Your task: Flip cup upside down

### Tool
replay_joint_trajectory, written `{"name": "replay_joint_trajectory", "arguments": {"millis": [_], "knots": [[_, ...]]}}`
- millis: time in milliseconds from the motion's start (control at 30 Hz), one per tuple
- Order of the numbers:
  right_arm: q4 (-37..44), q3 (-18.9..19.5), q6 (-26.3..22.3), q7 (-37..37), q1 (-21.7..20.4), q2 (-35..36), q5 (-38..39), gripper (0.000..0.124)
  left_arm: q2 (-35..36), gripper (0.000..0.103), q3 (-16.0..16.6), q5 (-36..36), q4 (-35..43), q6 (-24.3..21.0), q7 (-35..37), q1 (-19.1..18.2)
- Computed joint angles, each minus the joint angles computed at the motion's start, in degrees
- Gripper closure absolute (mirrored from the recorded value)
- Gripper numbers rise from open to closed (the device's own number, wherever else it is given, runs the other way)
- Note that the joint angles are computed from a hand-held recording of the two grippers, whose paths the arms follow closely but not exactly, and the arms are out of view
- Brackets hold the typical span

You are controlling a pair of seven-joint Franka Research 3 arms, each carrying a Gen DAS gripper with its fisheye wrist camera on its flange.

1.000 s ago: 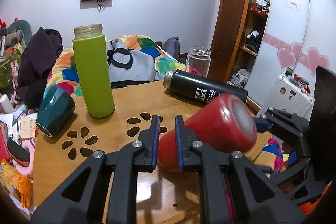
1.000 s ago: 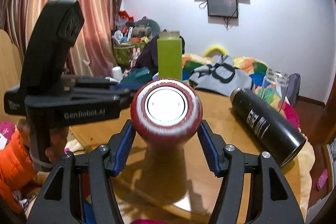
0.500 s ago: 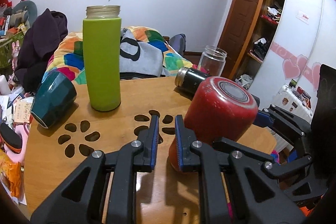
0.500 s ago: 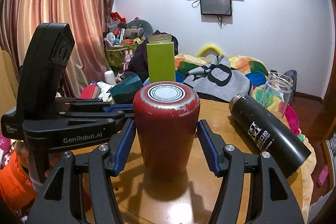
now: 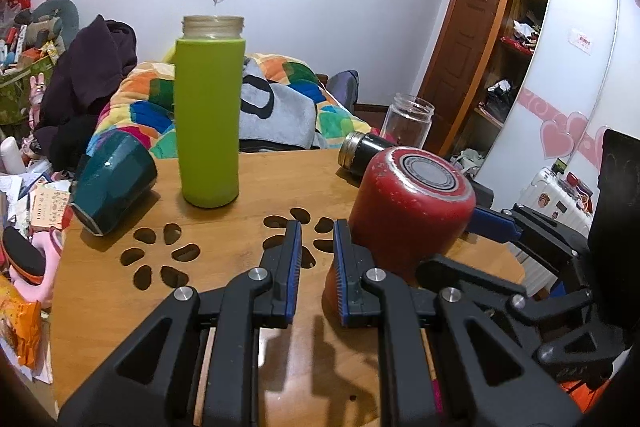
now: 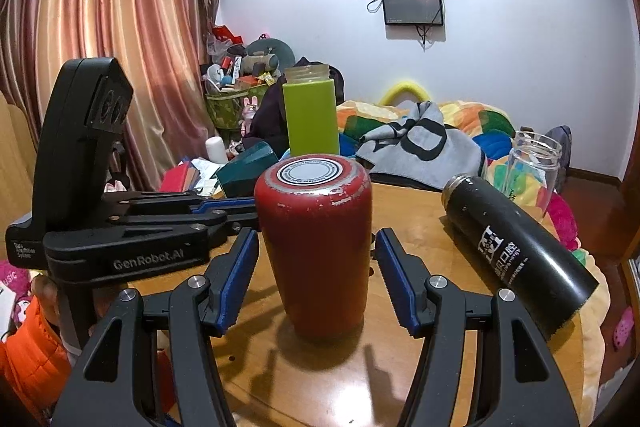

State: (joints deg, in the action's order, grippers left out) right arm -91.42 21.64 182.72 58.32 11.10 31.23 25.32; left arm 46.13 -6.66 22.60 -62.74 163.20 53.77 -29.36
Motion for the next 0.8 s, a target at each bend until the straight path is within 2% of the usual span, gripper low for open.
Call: {"name": "replay_joint_trajectory", "arguments": {"millis": [133,233,300,333,400,433,500,533,567,600,667,700,800], "knots": [[-3.23,0.7,2.29,0.14,-0.95,-2.23,0.35,0.066,-4.04,0.089,4.13,3.11,-5.61,3.25,-5.88,-2.18],[-5.79,-0.59,4.52,1.77,-0.15,-4.27,-0.23,0.057,-6.6,0.079,7.35,6.83,-8.69,5.26,-11.01,-4.27],[-7.49,-1.35,6.34,3.23,0.35,-5.56,-1.07,0.05,-8.09,0.068,10.15,10.35,-10.29,6.46,-15.23,-6.25],[-8.46,-1.44,7.39,3.93,0.33,-6.23,-1.58,0.049,-9.0,0.065,12.68,13.02,-11.26,7.25,-18.59,-8.09],[-10.37,-0.82,9.4,5.32,-0.47,-7.56,-2.81,0.045,-10.16,0.049,16.25,17.55,-12.44,8.32,-23.87,-10.65],[-10.98,-0.9,10.09,6.1,-0.5,-8.05,-3.34,0.041,-10.82,0.045,19.59,20.92,-13.06,8.71,-28.11,-13.17],[-12.8,-1.15,12.17,7.75,-0.5,-9.38,-4.23,0.039,-11.66,0.031,23.9,26.42,-13.82,9.09,-34.58,-16.49],[-13.49,-1.12,12.85,8.59,-0.71,-9.86,-4.86,0.039,-12.02,0.029,25.51,28.97,-14.02,8.99,-37.35,-17.84],[-14.16,-1.24,13.47,9.43,-0.78,-10.39,-5.42,0.036,-12.3,0.022,26.31,30.94,-14.18,8.74,-39.32,-18.59],[-14.76,-2.24,14.19,10.04,0.04,-10.93,-5.49,0.034,-12.56,0.013,27.28,33.17,-14.26,8.34,-41.59,-19.53],[-15.52,-6.62,15.81,10.23,4.04,-11.85,-3.91,0.027,-12.86,0.005,29.19,37.78,-14.31,7.26,-46.47,-21.32],[-15.79,-9.74,16.8,9.7,7.12,-12.26,-2.1,0.021,-13.12,0.003,29.87,40.01,-14.45,6.64,-48.51,-22.07],[-16.72,-15.29,19.07,9.15,12.58,-13.09,0.99,0.021,-13.68,0.0,30.18,45.01,-14.72,4.24,-52.34,-23.28]]}}
